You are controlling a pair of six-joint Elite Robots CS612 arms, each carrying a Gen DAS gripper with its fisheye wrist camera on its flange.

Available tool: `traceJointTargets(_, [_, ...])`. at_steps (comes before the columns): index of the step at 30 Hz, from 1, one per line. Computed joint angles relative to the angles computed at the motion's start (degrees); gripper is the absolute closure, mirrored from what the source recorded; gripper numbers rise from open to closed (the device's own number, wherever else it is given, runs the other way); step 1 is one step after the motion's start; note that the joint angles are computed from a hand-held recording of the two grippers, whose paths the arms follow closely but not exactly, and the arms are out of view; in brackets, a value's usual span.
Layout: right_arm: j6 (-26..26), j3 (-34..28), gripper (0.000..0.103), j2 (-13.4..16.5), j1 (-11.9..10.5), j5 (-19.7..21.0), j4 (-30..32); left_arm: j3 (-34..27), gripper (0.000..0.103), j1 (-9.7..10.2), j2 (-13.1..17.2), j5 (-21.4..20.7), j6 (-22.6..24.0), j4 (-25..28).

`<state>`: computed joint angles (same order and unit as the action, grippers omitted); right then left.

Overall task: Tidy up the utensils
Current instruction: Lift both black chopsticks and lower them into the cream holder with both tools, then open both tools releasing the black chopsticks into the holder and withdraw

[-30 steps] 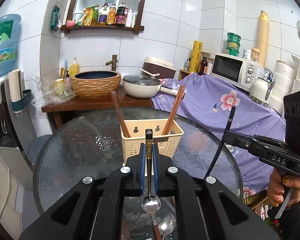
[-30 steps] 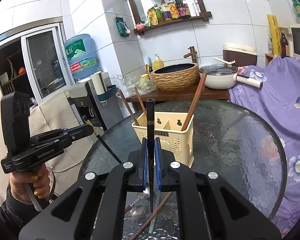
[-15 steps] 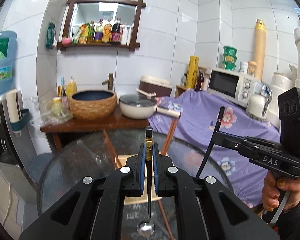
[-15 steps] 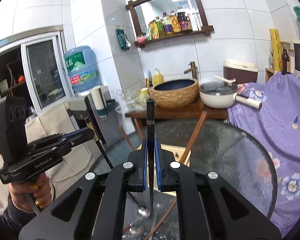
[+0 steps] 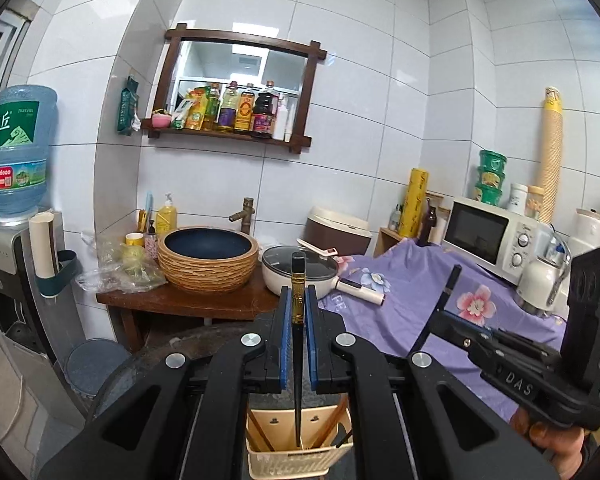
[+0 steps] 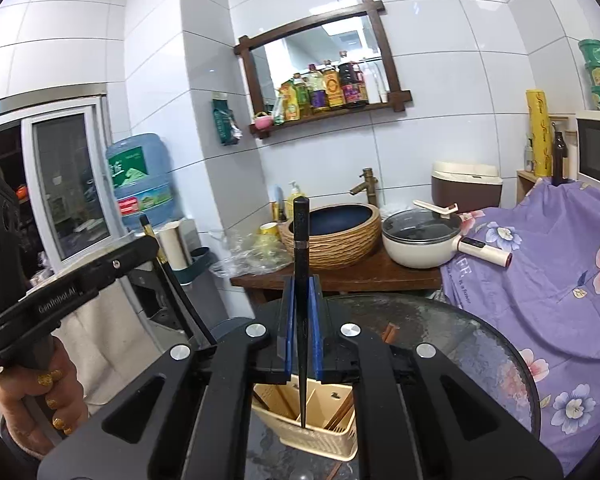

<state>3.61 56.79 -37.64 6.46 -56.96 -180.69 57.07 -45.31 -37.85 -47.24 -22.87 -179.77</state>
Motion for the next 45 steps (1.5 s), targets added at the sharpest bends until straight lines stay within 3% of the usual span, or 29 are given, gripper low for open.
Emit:
traceJointTargets(9, [-0.1, -2.2, 0.095, 3.7, 1.5, -6.6, -1.3, -1.8, 0.097, 1.11, 3.7, 1.5, -5.3, 1.5])
traceJointTargets(13, [-0.4, -2.6, 0.095, 5.0, 1.9, -7.3, 0.3, -0.9, 0.097, 1.51, 4.1, -0.3, -8.6, 3.4])
traceJointTargets(24, [-2.1, -2.4, 0.095, 6.5, 2.2, -7.9, 3.5, 0.9, 0.097, 1.76, 4.8, -3.2, -11.3, 6.9])
traceJointTargets(33, [-1.2, -1.7, 0.094, 6.7, 2.1, -8.6, 2.4, 2.3, 0.095, 1.86, 4.7, -3.7, -12.4, 7.8])
traceJointTargets(35, [-1.6, -0.9, 0.084, 6.4, 2.1, -8.9, 2.0, 2.6, 0.089, 1.70, 4.6, -3.5, -11.9, 7.1])
traceJointTargets(38, [-1.9, 1.4, 0.067, 5.7, 2.1, -9.2, -0.3, 4.0, 0.067, 1.13, 4.2, -2.5, -10.3, 4.9])
traceJointTargets(40, [-1.9, 3.5, 0.067, 4.8, 2.0, -9.8, -1.6, 5.5, 0.045, 0.51, 3.8, -1.1, -9.5, 3.0])
traceJointTargets(45, [-3.5, 8.1, 0.067, 2.9, 1.3, -7.8, 2.3, 9.0, 0.029, -0.46, 2.7, 0.1, -8.5, 2.7])
